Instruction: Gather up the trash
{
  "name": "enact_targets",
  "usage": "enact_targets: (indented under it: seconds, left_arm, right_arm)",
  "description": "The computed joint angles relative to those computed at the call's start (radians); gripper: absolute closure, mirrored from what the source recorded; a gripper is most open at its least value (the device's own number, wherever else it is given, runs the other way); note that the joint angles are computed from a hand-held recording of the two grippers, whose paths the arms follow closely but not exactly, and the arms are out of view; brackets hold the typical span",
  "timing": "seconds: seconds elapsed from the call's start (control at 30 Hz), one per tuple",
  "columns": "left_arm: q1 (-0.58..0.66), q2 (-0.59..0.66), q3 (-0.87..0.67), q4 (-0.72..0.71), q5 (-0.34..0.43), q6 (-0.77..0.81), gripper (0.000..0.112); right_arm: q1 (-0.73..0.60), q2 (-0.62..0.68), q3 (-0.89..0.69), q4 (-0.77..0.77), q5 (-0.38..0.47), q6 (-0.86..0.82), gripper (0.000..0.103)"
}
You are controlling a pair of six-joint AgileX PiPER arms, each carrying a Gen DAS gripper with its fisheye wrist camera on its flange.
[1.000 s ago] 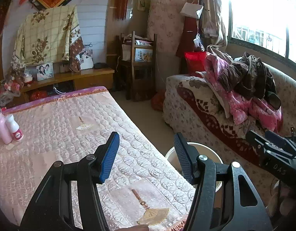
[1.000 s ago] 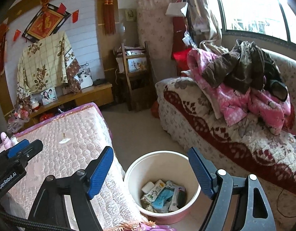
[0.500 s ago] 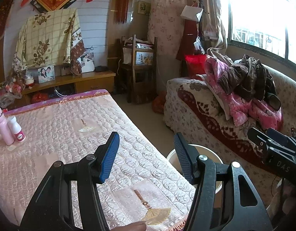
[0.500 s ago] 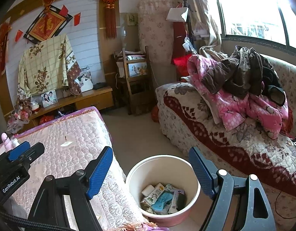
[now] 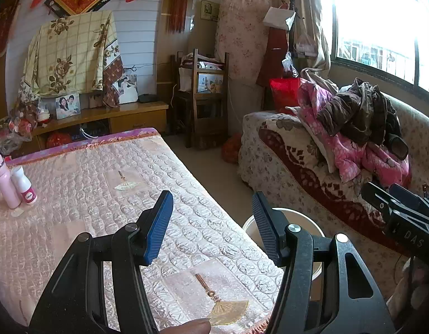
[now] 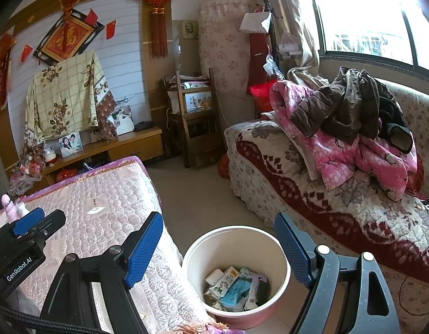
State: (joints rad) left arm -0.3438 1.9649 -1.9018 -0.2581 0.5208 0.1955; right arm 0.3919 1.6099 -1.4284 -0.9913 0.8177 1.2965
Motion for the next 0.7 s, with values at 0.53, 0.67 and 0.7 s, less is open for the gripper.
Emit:
enact_targets:
  seconds: [0.53,0.67,0.7]
  left_arm:
    - [0.002,0.0,0.012,-0.003,-0.009,0.017,0.055]
    - [0.005,0.0,0.015,-0.011,-0.009,0.026,0.055]
    - [0.005,-0.001,0.016,-0.01,-0.01,0.026,0.055]
  right_arm:
    - [0.011,0.019,-0.03,0.008,0.014,-0.016,0.022]
    - [0.013,0.021,-0.027,0.005,0.011,-0.011,0.022]
    - [0.013,0.025,-0.029,0.007,0.01,-0.012,0.022]
